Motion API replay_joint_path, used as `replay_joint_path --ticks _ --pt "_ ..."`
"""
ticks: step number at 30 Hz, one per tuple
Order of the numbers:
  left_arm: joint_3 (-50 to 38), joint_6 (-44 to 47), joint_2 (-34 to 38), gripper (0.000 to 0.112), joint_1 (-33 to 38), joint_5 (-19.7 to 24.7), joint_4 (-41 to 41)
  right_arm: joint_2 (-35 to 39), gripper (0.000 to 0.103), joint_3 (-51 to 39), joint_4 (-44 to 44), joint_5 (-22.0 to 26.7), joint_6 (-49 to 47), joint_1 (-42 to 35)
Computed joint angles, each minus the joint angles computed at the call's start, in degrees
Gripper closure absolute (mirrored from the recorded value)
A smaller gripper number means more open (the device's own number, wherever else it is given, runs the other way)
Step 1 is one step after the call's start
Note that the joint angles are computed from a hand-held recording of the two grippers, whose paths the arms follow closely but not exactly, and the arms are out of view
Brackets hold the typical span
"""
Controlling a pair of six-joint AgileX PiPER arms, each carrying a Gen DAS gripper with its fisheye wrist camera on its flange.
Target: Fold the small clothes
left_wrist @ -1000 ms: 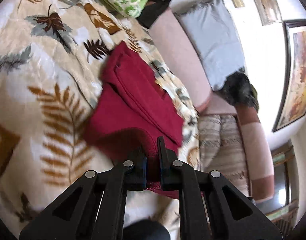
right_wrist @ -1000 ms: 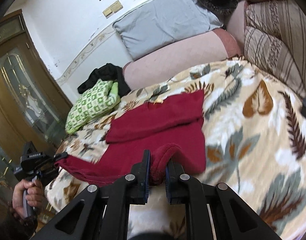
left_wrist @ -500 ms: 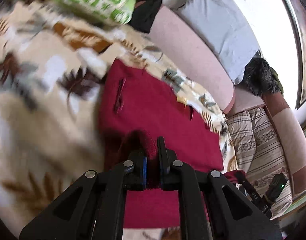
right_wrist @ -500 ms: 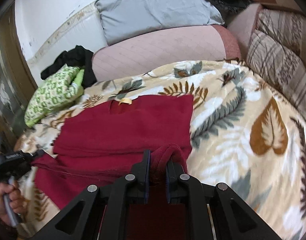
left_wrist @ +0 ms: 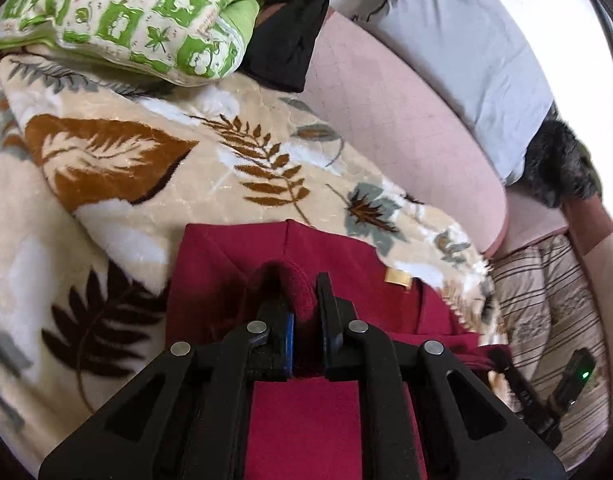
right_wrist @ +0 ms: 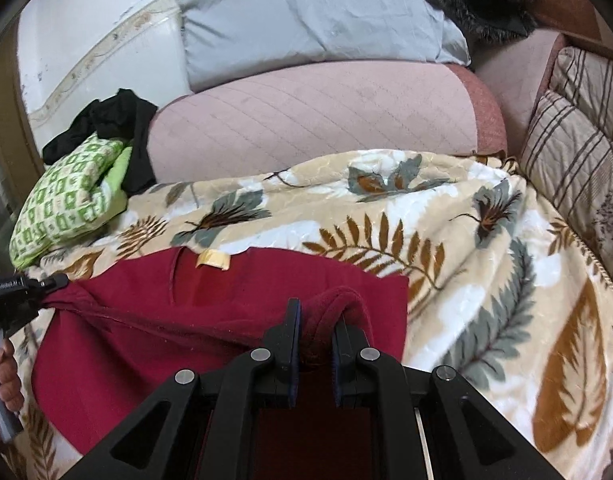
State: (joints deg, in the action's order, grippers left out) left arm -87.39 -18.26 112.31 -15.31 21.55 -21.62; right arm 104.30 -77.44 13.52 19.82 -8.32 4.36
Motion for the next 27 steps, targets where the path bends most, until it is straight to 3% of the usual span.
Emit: replay_joint_path --ticks 4,5,6,8,9,10,13,16,20,22,27 --pt "-1.25 2.56 1.62 0.088 -0.32 0.95 -1.04 3.48 0.092 -3.15 3.61 1.24 -1.77 -0.72" --pt "-0.88 5.13 1.44 0.079 -0.17 0.90 -3.46 4.03 0.092 -4.03 4.76 1.79 -2.74 -0.93" --pt "-0.86 8.88 1.29 0.067 0.17 1.72 -7.03 4.47 0.089 -4.91 8.18 2.77 -5.65 -1.42" --pt "-0.70 12.81 0.41 0.054 0.42 3.03 -10.11 5.44 0.074 -7.76 17.02 8.40 -11.59 -3.48" --pt "-0.61 12.60 -0.22 0.053 0.28 3.36 -9.33 4.77 0.057 -7.34 21.11 9.46 -14.06 -4.48" --pt "-0.10 13.21 -1.19 0.053 0.24 3.54 -9.21 3.96 0.051 -6.32 24.59 9.24 -16.38 -4.97" --pt "3.48 11.47 -4.96 0.053 0.04 0.99 -6.11 0.46 0.050 -3.30 32.23 11.15 -22.61 -7.27" --pt "3.55 2.61 -5.78 0.053 -1.63 -0.45 5.08 -2.85 0.049 -0.66 26.09 9.83 -21.67 -6.78" --pt "-11.05 0.57 2.44 0.053 -6.35 8.74 13.65 -1.02 0.050 -4.04 5.83 9.77 -9.07 -0.72" --pt "-21.40 1.89 8.45 0.053 -8.45 16.34 16.63 1.67 0.050 -7.89 -0.24 11.04 -5.73 2.69" --pt "-49.47 -4.67 26.96 0.053 -9.73 37.04 27.65 21.02 0.050 -34.21 -15.65 32.72 4.35 8.15"
